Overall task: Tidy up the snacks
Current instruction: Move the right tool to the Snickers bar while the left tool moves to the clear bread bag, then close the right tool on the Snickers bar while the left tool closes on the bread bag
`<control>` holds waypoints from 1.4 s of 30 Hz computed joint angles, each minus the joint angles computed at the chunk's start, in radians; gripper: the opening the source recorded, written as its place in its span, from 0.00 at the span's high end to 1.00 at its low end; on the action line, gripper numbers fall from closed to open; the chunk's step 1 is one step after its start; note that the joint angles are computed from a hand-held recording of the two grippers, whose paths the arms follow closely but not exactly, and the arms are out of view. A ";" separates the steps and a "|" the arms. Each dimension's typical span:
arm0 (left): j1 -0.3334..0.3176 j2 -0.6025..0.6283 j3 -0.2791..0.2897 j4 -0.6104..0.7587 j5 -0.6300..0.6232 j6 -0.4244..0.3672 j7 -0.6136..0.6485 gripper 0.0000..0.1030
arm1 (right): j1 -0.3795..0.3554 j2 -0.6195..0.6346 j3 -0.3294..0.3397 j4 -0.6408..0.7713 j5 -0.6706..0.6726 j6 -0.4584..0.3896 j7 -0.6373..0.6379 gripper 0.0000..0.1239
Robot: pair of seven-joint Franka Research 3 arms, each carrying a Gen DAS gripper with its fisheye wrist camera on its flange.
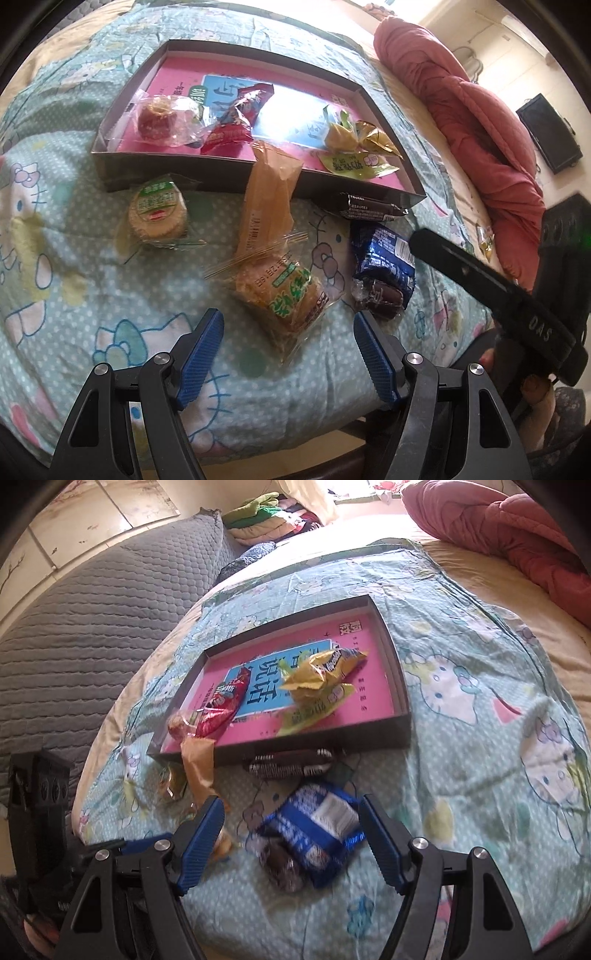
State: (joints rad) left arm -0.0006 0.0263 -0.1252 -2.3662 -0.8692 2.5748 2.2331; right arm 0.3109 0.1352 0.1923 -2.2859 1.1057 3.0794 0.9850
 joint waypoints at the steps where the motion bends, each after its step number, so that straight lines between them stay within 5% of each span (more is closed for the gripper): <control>1: -0.003 0.004 -0.002 0.001 0.006 0.008 -0.007 0.28 | 0.000 0.010 -0.002 0.010 -0.007 -0.001 0.002 0.40; 6: -0.009 0.013 -0.013 0.001 0.015 0.042 -0.014 0.28 | 0.034 0.058 -0.047 0.035 -0.221 0.009 0.166 0.40; 10: -0.011 0.016 -0.018 -0.001 0.018 0.055 -0.009 0.28 | 0.114 0.092 -0.146 0.045 -0.482 0.009 0.381 0.40; 22: -0.005 0.049 -0.028 0.023 0.026 0.077 -0.034 0.28 | 0.173 0.154 -0.233 0.082 -0.831 0.021 0.643 0.31; 29: -0.001 0.072 -0.043 0.040 0.058 0.100 -0.101 0.28 | 0.104 0.181 -0.176 0.099 -0.849 0.027 0.681 0.31; 35: -0.005 0.086 -0.051 0.046 0.136 0.132 -0.239 0.28 | -0.037 0.192 -0.027 0.105 -0.741 0.041 0.591 0.33; 42: -0.024 0.104 -0.058 0.043 0.320 0.189 -0.446 0.33 | -0.129 0.186 0.071 0.103 -0.610 0.039 0.492 0.40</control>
State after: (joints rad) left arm -0.0245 0.1304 -0.1833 -2.3234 -0.5495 2.7638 1.7872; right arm 0.1819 0.3216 0.2635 -2.1833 0.4953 3.1185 1.4769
